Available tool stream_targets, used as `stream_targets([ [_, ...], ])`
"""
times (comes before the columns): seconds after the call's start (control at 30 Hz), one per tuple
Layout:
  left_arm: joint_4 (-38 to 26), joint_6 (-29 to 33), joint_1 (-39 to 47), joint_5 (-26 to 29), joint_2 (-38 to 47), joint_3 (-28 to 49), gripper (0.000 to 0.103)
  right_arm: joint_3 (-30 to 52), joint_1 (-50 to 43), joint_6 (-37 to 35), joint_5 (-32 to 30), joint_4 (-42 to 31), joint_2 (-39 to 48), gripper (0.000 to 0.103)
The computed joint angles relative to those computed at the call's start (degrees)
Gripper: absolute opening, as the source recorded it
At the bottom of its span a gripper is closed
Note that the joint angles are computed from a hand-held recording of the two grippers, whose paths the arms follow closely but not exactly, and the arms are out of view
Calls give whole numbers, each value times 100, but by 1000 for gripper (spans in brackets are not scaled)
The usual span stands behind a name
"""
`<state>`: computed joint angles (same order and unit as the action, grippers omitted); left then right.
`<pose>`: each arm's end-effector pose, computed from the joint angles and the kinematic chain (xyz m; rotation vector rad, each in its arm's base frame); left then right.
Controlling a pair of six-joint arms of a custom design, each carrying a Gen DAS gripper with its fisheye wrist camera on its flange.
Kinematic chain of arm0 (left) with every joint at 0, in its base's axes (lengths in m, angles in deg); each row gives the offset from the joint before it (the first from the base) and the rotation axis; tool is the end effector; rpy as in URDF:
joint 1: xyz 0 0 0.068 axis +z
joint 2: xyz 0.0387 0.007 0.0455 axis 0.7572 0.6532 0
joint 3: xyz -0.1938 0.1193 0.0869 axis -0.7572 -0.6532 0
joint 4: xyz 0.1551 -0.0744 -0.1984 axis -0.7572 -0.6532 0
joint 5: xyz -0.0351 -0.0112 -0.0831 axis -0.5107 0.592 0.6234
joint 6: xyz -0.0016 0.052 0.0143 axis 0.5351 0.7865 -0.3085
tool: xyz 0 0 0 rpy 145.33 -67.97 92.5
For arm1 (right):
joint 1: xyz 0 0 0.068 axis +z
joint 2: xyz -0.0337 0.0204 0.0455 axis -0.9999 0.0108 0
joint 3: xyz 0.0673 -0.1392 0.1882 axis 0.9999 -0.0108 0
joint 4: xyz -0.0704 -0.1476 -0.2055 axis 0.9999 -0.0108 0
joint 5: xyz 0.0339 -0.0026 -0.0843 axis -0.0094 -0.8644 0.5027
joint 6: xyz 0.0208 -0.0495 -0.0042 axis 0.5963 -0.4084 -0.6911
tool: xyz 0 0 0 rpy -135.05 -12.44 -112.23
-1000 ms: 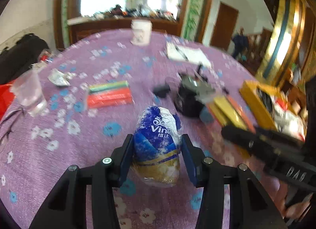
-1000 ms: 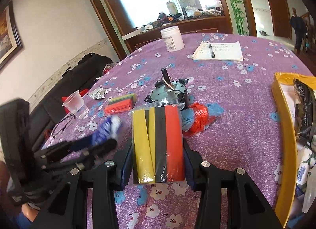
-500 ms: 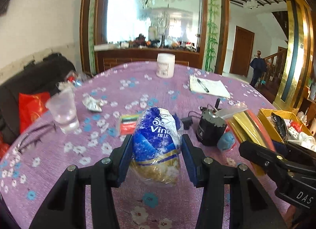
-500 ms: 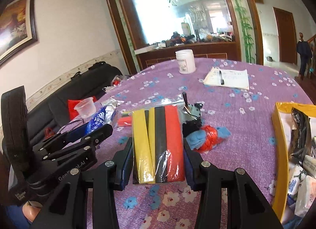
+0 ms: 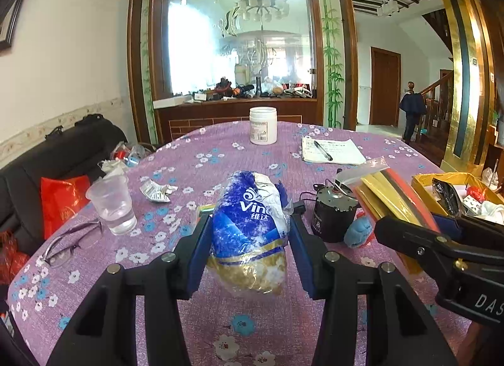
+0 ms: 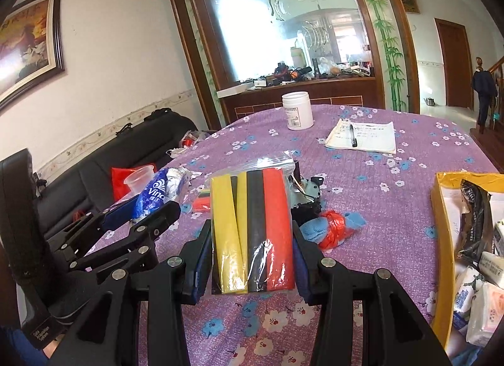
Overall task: Organize soft objects
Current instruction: 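Lift striped tube pack with right tool while left tool lifts Vinda pack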
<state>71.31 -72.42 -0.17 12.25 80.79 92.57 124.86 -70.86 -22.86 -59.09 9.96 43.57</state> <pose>0.2383 -0.2333 0.1120 -0.1878 1.9940 0.1943 0.3026 0.1155 0.1158 -0.5044 2.0357 0.6391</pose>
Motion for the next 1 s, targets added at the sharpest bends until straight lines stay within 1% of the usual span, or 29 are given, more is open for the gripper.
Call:
stream_targets([
  [0.17,63,104,-117,-181,22,11,47,12,-19,34,-8,-1,-10,48],
  [0.6,309,293,-208,-354,106,0,47,-57,-105,129,-56,127,-52,48],
  [0.83,853,489,-257,-365,-80,-344,47,-179,-467,534,-207,430,-134,48],
  [1.0,1266,682,-316,-398,-197,-555,47,-426,-807,1018,-221,914,-281,48],
])
